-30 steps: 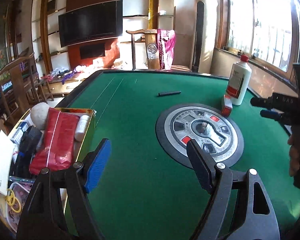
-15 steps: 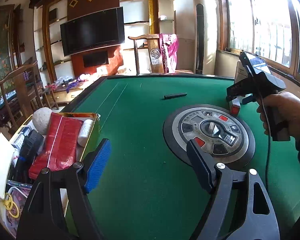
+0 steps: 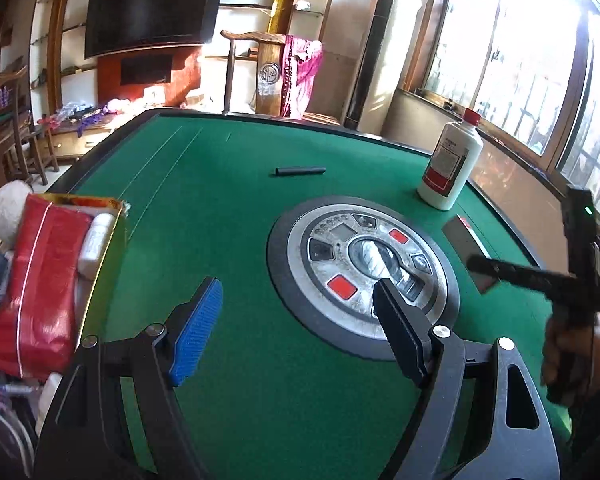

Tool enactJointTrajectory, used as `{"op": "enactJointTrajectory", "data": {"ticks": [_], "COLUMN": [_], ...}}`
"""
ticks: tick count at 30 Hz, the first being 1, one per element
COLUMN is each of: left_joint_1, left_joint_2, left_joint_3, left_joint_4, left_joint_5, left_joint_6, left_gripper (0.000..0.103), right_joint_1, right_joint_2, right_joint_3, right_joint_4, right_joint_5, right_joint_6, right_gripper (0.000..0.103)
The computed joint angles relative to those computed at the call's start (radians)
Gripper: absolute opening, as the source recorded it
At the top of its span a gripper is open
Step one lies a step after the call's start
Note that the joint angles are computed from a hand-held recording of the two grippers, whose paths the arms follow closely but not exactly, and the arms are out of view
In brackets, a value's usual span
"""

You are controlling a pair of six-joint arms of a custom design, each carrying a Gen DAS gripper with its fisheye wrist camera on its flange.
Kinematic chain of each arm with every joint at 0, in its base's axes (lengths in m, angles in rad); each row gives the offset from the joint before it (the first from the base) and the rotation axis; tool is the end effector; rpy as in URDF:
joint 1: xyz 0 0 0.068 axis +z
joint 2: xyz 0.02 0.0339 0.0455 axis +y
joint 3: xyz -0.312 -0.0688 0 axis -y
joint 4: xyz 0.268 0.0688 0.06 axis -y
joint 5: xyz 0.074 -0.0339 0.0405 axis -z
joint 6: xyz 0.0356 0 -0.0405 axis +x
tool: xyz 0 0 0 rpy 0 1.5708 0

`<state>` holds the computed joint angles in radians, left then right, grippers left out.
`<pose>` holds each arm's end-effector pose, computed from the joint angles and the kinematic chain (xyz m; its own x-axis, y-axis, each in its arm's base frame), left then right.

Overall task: Organize objects
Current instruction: 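Grasp the red-and-white glue box with the right gripper while the left grasps the black pen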

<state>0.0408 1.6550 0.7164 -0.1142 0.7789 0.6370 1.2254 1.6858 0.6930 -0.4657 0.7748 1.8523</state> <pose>0.3030 -0.0127 0.1573 -0.5084 0.4029 -0.7611 0.7724 0.6041 -0.1961 0.1127 0.2396 0.1329 -0.5269 0.5630 -0.6367 0.5026 0.8105 0.3008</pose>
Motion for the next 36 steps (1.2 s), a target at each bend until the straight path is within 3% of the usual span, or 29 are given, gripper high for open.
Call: {"op": "enactJointTrajectory", "data": {"ticks": [4,6,11,13,14,16,20,22,28,30,33,36], "left_joint_1": [-0.188,-0.278,-0.441,-0.479,-0.49,-0.51,-0.523,-0.529,-0.537,-0.531,-0.533,-0.539], "left_joint_2": [0.053,0.098,0.311,0.388,0.426,0.484,0.584,0.597,0.652,0.67,0.72,0.704], "left_joint_3": [0.156,0.246,0.548,0.638,0.684,0.735,0.847,0.843,0.916,0.968,1.077,1.057], "left_joint_4": [0.005,0.014,-0.115,-0.161,-0.192,-0.203,-0.266,-0.217,-0.214,-0.28,-0.465,-0.495], "left_joint_5": [-0.159,-0.23,-0.413,-0.466,-0.47,-0.498,-0.509,-0.541,-0.555,-0.525,-0.495,-0.507], "left_joint_6": [-0.195,-0.256,-0.286,-0.273,-0.261,-0.226,-0.146,-0.107,-0.047,-0.047,-0.043,-0.032], "left_gripper": [0.075,0.074,0.06,0.043,0.041,0.025,0.025,0.025,0.025,0.025,0.025,0.025], "right_joint_1": [0.22,0.261,0.27,0.219,0.213,0.209,0.214,0.208,0.189,0.188,0.191,0.183], "right_joint_2": [0.029,0.0,-0.023,-0.053,-0.059,-0.072,-0.074,-0.065,-0.037,-0.034,-0.028,-0.029], "right_joint_3": [0.008,-0.039,-0.113,-0.159,-0.164,-0.184,-0.212,-0.22,-0.242,-0.253,-0.245,-0.254], "right_joint_4": [-0.095,-0.058,0.035,0.187,0.197,0.213,0.219,0.235,0.338,0.361,0.345,0.366], "right_joint_5": [0.099,0.131,0.162,0.156,0.158,0.159,0.158,0.147,0.106,0.108,0.108,0.106], "right_joint_6": [0.253,0.318,0.345,0.227,0.221,0.216,0.271,0.277,0.25,0.247,0.248,0.235], "right_gripper": [0.026,0.026,0.026,0.026,0.026,0.026,0.026,0.026,0.026,0.027,0.027,0.027]}}
